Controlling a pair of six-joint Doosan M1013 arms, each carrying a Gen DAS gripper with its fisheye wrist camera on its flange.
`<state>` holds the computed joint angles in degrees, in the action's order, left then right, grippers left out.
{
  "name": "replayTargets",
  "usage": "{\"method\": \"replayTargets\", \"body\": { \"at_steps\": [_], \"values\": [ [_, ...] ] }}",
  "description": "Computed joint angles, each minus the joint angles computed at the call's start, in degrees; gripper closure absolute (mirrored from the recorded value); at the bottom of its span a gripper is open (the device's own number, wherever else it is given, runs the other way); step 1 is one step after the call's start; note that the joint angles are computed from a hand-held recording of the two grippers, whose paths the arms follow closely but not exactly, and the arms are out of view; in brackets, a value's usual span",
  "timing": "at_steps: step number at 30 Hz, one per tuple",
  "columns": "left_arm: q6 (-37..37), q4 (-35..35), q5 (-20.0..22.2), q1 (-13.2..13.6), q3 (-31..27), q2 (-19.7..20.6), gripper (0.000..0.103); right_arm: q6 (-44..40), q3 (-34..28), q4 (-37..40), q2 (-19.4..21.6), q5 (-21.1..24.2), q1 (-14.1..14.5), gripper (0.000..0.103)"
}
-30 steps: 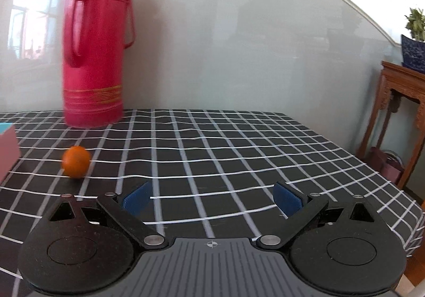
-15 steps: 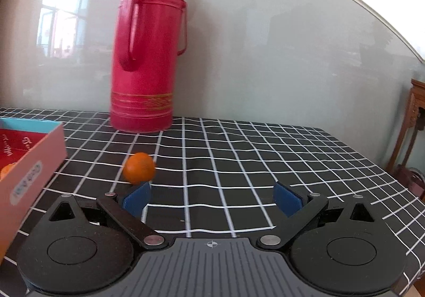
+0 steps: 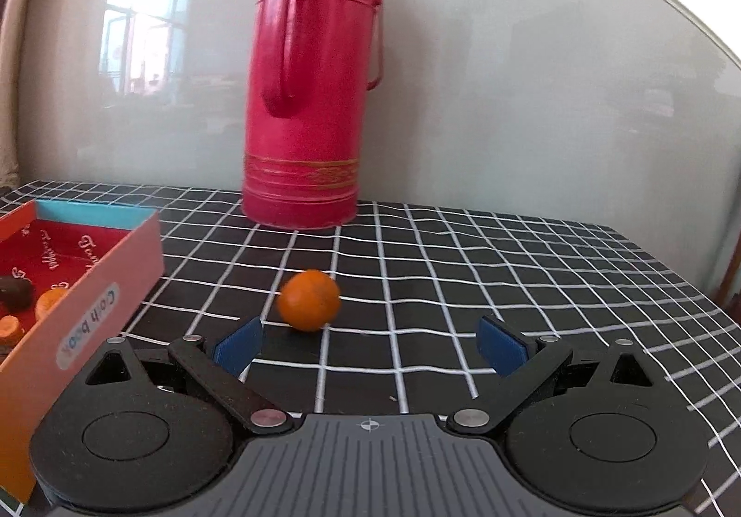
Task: Organize fruits
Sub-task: 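Reach the right gripper to the last orange and grasp it, then carry the orange with the right gripper into the box and release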
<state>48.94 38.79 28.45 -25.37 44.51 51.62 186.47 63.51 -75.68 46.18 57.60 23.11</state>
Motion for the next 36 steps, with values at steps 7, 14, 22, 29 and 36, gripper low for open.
{"method": "replayTargets", "body": {
  "at_steps": [7,14,22,29,36],
  "values": [
    [-3.8,0.1,3.6,1.6,-0.9,0.5,0.007,-2.9,-2.8,4.0,1.1,-5.7,-1.7,0.005],
    [-5.8,-0.1,5.4,2.5,-0.6,0.3,0.007,-6.7,-8.0,10.9,3.5,-7.6,-3.6,0.005],
    [-6.3,-0.2,6.3,3.1,-0.5,0.2,0.007,-8.6,-9.5,16.7,3.9,-8.9,-5.0,0.062],
    [-6.0,-1.4,7.0,3.4,-0.7,0.3,0.007,-5.2,-7.3,12.1,2.8,-12.5,-4.2,0.063],
    [-5.0,-5.8,9.3,4.1,-1.3,0.4,0.007,3.7,-2.7,-5.4,0.1,-24.2,-1.7,0.063]
  ]
}}
